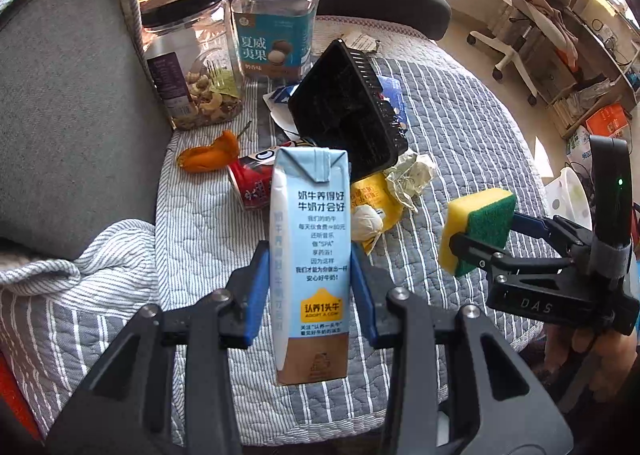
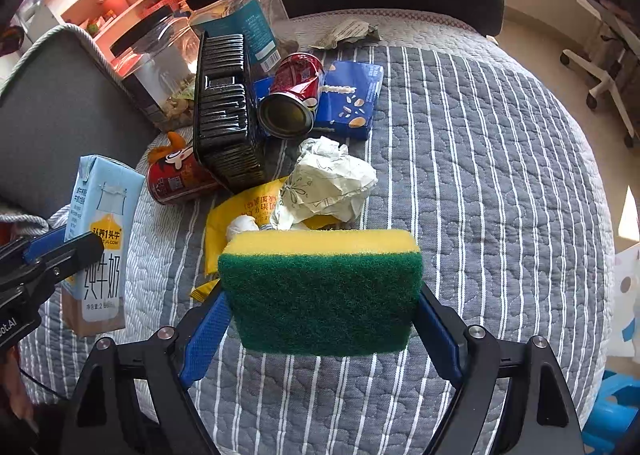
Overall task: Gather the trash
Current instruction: 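Carry the carton and sponge to the white bucket and open the left tool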
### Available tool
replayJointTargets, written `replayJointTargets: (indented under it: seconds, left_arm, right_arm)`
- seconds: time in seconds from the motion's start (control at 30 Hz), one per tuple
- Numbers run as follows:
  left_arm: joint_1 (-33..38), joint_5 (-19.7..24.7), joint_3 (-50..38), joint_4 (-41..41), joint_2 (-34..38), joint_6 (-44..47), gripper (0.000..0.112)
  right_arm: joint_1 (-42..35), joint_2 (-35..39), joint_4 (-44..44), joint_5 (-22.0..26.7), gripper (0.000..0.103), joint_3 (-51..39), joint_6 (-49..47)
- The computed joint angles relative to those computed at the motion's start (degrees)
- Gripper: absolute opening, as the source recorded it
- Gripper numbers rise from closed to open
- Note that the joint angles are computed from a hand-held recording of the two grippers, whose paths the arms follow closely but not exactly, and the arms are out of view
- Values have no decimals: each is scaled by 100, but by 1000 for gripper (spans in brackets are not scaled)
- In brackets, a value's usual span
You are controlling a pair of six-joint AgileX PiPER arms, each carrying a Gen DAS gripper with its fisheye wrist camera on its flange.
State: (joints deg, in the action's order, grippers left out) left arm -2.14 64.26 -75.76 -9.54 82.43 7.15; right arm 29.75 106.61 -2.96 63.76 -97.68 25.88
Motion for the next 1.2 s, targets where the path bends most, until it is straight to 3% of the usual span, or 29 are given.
replayJointTargets:
  seconds: [0.47, 0.8, 1.03, 1.2]
  left_arm:
    - [-1670, -322, -661, 163, 592, -714, 41]
    - [-2913, -514, -1209, 99, 1081, -1171, 41]
    - [-3917, -587, -2356, 154, 1954, -1474, 41]
    - [-4539, -238, -3893, 158, 3073, -1618, 41]
  right_arm:
    - [-1803, -1556, 44, 141, 88, 1176, -541]
    - [-4155, -2693, 689, 251, 88, 1980, -1544]
    - [-6081, -2940, 1201, 429, 88, 2108, -2486]
    - [-7162, -2763, 1491, 491, 88, 1990, -3024]
